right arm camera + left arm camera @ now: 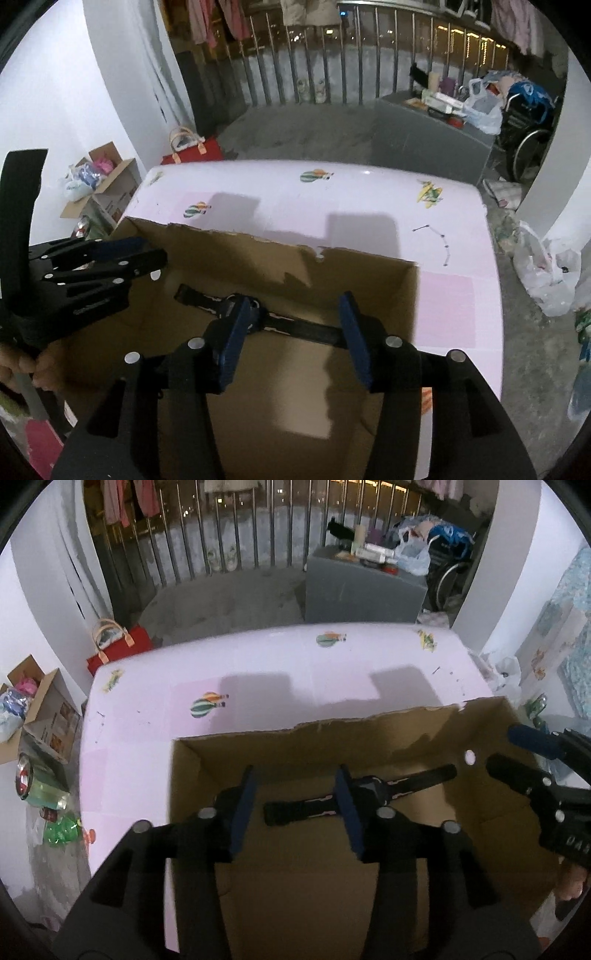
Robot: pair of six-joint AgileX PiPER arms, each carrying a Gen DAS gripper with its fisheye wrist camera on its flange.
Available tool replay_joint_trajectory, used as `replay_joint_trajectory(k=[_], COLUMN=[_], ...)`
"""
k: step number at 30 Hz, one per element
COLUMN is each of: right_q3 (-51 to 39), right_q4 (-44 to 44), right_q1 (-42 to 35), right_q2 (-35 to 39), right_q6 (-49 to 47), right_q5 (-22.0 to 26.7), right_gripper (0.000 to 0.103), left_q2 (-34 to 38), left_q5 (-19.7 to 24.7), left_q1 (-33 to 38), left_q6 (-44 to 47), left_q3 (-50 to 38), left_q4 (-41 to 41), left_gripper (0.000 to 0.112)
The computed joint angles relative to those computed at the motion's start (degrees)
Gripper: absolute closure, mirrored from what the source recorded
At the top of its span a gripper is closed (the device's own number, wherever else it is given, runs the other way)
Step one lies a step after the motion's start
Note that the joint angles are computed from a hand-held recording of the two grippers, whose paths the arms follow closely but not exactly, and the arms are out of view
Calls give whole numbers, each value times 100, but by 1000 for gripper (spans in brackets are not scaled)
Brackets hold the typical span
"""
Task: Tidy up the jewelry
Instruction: 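Carry the smartwatch into the cardboard box and open the left gripper, then move the open left gripper to the multicoloured beaded bracelet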
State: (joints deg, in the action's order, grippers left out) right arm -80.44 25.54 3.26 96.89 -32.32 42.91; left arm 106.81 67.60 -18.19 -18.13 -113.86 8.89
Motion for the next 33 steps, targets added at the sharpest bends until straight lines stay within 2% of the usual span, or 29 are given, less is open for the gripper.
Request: replay_joint_trajectory(k=[2, 4, 7, 8, 10, 14, 17, 19, 22, 26, 28, 31, 33], right_q3=[249, 667, 1398, 1727, 2112, 3048, 3539, 3949, 4528, 4972, 5106, 5104, 5168], right_q4=[287, 865, 1742, 2104, 2428, 2654, 2539, 2373, 1677, 1037, 474, 178, -375], right_q1=[-164, -449, -951, -1193, -1494, -2065, -2247, -2235, -1639, -1054, -717, -610, -374], right_q2=[-298, -757, -1543, -1878, -2296, -3234, -3624, -3800, -3832, -3706, -3497, -3160, -2942], right_q6=[-293, -905, -1961, -2396, -2808, -3360, -3346, -3300, -2628, -1967, -1405, -1122, -549], right_q5=[-43, -104, -147, -95, 37, 281, 463, 427, -201, -934, -1345, -1541, -1898], right_gripper=[48, 40, 30, 28, 22, 15, 11, 10, 9, 9, 9, 9, 9], left_q2=[-498, -1058, -2318, -2626, -3425, -4577, -5188, -5375, -5292, -4994, -4831, -4906, -4811], left_q5=[-252, -490, -971, -1007, -1113, -920, -554, -474, -678, -1394, -1577, -1700, -1637], left_q1=[-24, -74, -169, -227, -329, -626, -1122, -1277, -1263, -1285, -1184, -1649, -1798], left_q6=[-42, -129, -476, -634, -1023, -2002, -3059, -3354, -3230, -3467, -3353, -4100, -4233], left_q3=[466, 960, 2082, 2321, 3051, 4206, 5049, 5521, 6162, 6954, 7114, 7435, 7439], left_q4=[46, 148, 468, 605, 874, 1400, 1896, 1840, 1356, 1110, 897, 1458, 1620], left_gripper=[62, 55, 41, 36, 34, 31, 30, 30, 29, 28, 27, 21, 19])
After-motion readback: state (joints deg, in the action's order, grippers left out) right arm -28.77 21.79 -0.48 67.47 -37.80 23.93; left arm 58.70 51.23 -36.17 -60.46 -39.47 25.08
